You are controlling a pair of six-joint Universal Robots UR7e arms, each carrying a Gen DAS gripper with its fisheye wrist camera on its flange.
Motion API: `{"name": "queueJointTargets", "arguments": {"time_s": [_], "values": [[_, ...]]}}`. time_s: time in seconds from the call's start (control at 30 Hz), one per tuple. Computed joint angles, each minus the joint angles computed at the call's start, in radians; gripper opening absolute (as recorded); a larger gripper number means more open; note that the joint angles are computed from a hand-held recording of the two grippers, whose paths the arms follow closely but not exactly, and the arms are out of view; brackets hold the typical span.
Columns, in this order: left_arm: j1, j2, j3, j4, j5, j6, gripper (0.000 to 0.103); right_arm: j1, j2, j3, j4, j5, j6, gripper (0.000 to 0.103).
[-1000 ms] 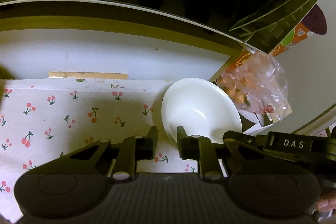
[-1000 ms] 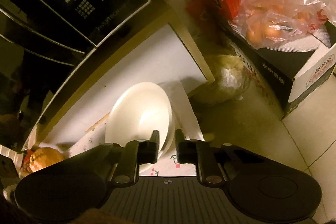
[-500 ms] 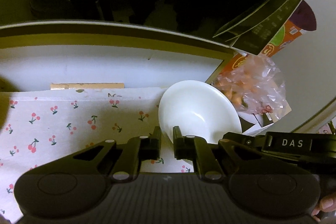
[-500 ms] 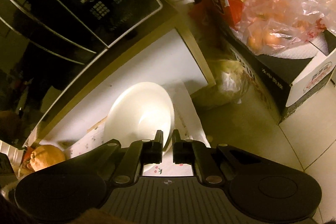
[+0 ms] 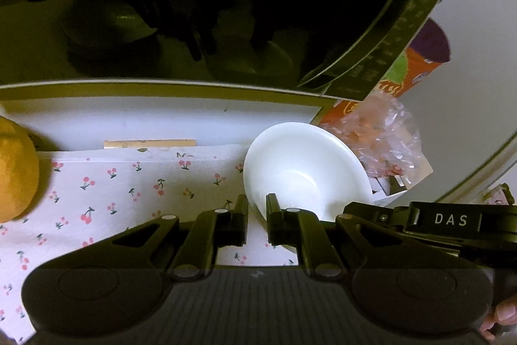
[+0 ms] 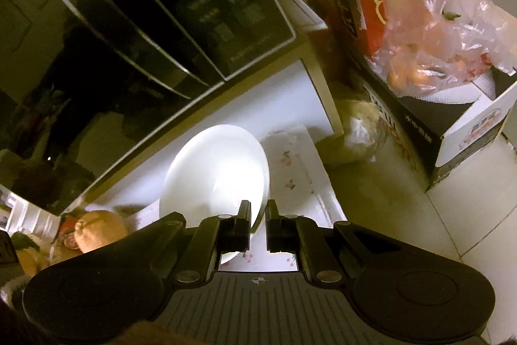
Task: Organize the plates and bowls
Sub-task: 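Lift and carry the small bowl with both tools toward the plates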
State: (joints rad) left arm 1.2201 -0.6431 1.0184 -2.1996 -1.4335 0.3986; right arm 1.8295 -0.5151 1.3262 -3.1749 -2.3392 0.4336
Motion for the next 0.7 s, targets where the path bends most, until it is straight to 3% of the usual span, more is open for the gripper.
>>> {"name": "queueJointTargets", "arguments": {"time_s": [0.7], "values": [[-0.022, -0.244, 0.218, 0.009, -0.005, -0.004, 0.01, 0.157, -0.037, 0.07, 0.058, -0.103, 0.122, 0.009]]}}
